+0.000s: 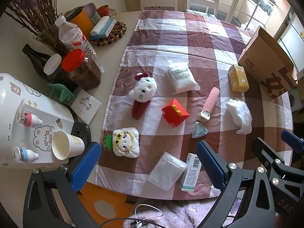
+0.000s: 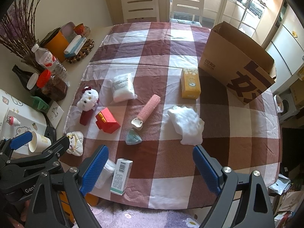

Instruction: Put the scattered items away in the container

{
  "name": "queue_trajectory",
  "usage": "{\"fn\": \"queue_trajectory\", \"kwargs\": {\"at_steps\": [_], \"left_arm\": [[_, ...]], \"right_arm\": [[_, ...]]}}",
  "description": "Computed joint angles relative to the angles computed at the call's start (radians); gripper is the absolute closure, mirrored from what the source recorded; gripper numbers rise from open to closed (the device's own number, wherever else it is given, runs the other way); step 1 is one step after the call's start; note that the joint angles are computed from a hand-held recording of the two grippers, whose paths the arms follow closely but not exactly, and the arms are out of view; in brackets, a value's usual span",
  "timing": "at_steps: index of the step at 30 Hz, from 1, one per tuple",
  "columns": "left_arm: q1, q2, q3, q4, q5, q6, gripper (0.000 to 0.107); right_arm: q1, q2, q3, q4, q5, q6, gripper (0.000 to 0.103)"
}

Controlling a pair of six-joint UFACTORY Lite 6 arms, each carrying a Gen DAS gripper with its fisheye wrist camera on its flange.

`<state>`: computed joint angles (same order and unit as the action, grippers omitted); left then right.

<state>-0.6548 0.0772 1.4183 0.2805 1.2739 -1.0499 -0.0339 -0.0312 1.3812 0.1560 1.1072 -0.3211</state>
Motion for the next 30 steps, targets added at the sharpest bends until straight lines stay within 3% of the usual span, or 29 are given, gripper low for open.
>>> {"fn": "queue_trajectory", "kwargs": {"at_steps": [17, 21, 30], "left_arm": [[0.003, -0.004, -0.004, -0.001, -0.003, -0.008, 0.006], [0.03, -0.049, -0.054, -0.025, -0.061, 0.008, 0.005], [-0.053, -0.15, -0.228, 0.032, -0.167, -0.098, 0.005]], "right_arm": [[0.011, 0.001, -0.003, -0.005, -0.008, 0.036, 0.01], [0.003, -0.019, -0.032, 0.023, -0.047, 0.037, 0.01], [-0.072, -0.127, -0.21, 0.067, -0.143, -0.181, 0.01]]}}
